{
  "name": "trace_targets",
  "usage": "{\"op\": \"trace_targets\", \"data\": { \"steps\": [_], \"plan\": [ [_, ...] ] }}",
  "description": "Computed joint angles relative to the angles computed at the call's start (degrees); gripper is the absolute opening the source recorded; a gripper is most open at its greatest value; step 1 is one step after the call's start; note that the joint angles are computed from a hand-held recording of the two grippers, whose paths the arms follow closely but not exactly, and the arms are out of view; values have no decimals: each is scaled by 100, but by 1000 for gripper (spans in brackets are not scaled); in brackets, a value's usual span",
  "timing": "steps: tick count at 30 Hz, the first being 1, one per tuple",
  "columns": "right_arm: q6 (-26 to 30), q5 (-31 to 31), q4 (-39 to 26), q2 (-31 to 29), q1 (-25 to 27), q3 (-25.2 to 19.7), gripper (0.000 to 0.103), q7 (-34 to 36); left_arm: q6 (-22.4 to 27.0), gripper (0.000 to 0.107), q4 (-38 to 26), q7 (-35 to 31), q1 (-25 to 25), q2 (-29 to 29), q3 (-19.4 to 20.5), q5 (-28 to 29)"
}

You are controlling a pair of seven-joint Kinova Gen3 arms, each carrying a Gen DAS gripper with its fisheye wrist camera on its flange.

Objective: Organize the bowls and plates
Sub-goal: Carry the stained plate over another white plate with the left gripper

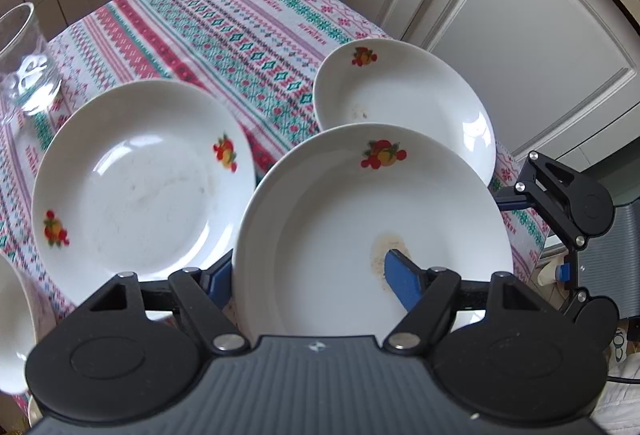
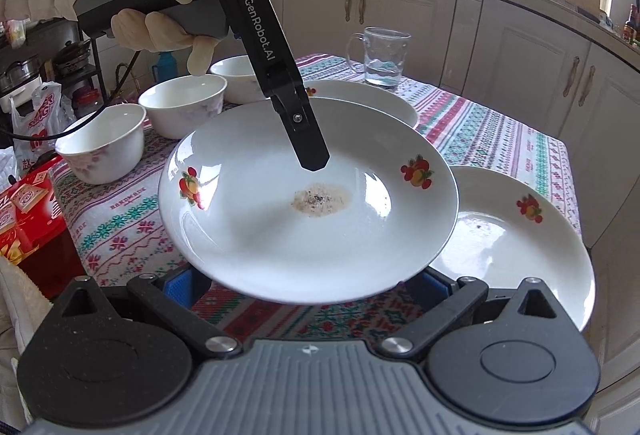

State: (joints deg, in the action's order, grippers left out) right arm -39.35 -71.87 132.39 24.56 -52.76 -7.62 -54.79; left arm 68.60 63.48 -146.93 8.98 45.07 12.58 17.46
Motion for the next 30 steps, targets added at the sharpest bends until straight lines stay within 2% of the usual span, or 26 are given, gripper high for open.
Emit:
{"op": "trace_targets", "data": {
  "steps": [18,30],
  "plan": [
    [-381,-525,611,-419,228,-73,103,-71,596,75,-1447,324,912,708,74,-166],
    [-595,-975,830,-475,259,-244,103,-239,723,75,-1944,358,1305,1104,54,-221]
  ]
}}
